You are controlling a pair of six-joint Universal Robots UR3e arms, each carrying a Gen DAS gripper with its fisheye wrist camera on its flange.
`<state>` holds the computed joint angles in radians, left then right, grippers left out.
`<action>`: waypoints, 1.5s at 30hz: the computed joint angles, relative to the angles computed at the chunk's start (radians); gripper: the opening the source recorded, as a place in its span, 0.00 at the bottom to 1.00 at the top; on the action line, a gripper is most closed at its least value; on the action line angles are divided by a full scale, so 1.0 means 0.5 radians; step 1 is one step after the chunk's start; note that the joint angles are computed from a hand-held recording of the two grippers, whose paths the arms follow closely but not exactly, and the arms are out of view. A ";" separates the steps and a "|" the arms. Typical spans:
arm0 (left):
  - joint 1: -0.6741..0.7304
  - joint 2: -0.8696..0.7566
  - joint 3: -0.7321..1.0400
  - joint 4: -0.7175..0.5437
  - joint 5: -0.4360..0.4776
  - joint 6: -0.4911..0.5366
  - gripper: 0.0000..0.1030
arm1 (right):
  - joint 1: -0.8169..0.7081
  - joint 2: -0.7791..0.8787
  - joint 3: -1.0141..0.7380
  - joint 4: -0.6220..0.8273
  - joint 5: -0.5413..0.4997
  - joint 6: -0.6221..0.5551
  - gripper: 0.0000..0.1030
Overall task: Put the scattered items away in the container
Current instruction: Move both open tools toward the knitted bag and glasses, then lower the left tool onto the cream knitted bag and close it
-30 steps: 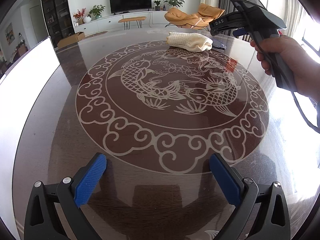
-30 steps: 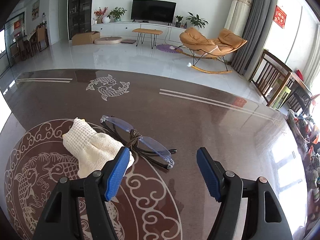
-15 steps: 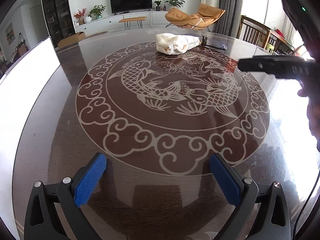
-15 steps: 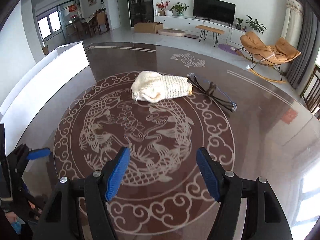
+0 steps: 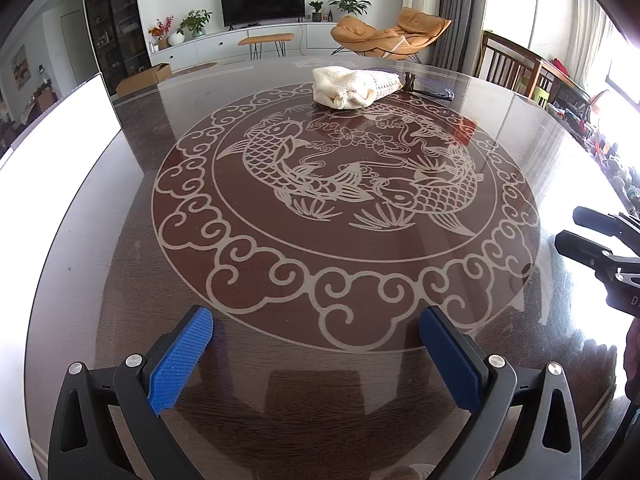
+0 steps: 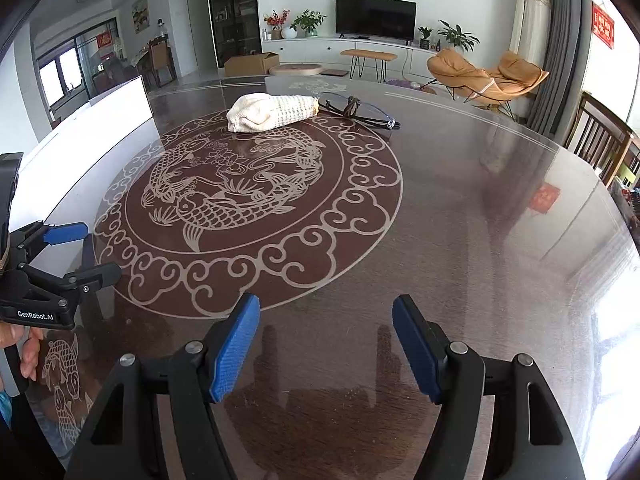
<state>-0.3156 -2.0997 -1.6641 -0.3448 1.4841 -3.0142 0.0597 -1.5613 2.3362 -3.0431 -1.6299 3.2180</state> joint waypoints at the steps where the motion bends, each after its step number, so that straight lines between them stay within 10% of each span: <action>1: 0.000 -0.001 0.001 0.000 0.000 0.000 1.00 | 0.008 0.006 0.018 -0.048 -0.011 0.013 0.68; 31: 0.038 -0.044 0.096 -0.081 -0.088 0.142 1.00 | 0.028 0.091 -0.047 0.046 -0.042 0.053 0.70; 38: 0.185 -0.534 1.067 -0.802 -0.605 1.031 1.00 | 0.027 0.090 -0.046 0.046 -0.041 0.052 0.70; 45: 0.071 -1.231 2.404 -1.332 -0.484 0.781 1.00 | 0.029 0.095 -0.051 0.046 -0.039 0.050 0.71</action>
<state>-0.2803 -2.7154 -0.4623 -1.0107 1.2419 -2.6238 0.0741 -1.5140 2.3109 -3.0200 -1.6496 3.2429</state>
